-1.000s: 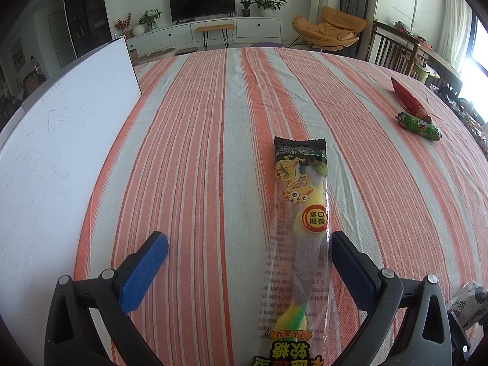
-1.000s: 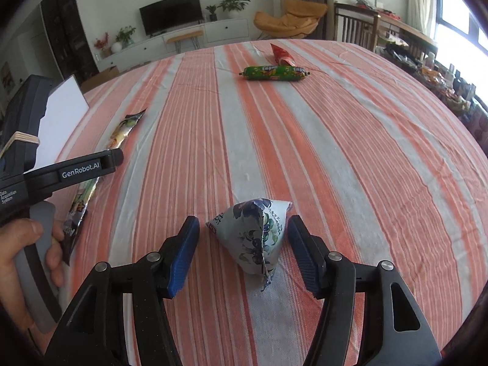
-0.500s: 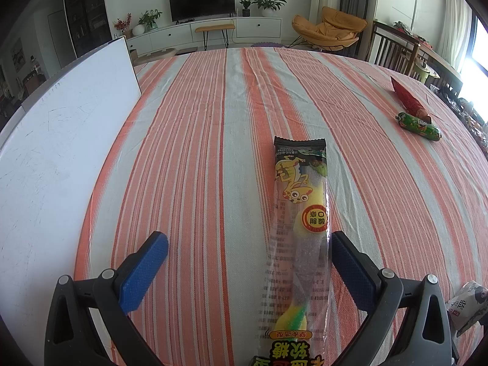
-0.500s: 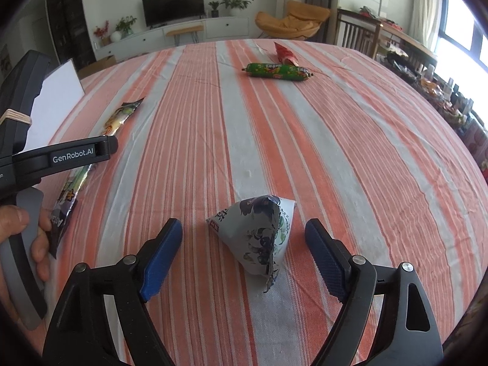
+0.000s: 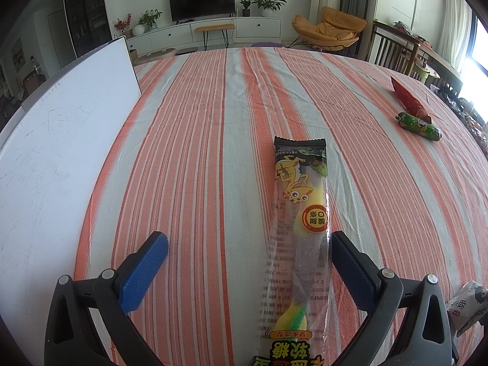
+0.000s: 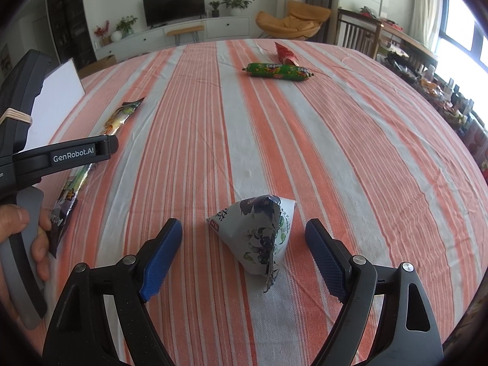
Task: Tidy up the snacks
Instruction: 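Hold the Astavt packet in the left tool and the triangular packet in the right tool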
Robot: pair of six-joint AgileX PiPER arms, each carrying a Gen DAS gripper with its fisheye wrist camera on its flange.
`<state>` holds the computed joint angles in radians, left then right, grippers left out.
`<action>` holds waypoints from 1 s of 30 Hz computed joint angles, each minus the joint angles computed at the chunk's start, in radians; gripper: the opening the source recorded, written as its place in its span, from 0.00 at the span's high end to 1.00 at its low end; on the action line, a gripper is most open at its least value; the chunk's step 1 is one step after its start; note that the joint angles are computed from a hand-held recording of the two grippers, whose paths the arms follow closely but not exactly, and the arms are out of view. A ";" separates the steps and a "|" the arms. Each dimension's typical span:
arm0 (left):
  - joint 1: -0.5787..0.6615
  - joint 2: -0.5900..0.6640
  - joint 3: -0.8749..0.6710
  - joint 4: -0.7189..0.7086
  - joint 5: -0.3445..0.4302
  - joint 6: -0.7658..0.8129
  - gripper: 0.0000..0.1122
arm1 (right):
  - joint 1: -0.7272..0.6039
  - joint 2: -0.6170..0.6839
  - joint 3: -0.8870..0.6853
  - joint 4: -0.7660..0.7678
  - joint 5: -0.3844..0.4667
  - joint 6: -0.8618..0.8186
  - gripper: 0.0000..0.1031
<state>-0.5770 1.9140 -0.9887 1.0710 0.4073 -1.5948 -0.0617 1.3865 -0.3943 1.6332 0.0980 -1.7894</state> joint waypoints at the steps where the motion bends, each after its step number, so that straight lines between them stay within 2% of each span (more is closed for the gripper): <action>1: 0.000 0.000 0.000 0.000 0.000 0.000 0.08 | -0.001 0.000 0.000 0.002 0.000 -0.003 0.17; 30: 0.000 0.000 0.000 0.001 0.000 -0.001 0.08 | 0.000 0.000 -0.001 -0.014 0.000 0.014 0.17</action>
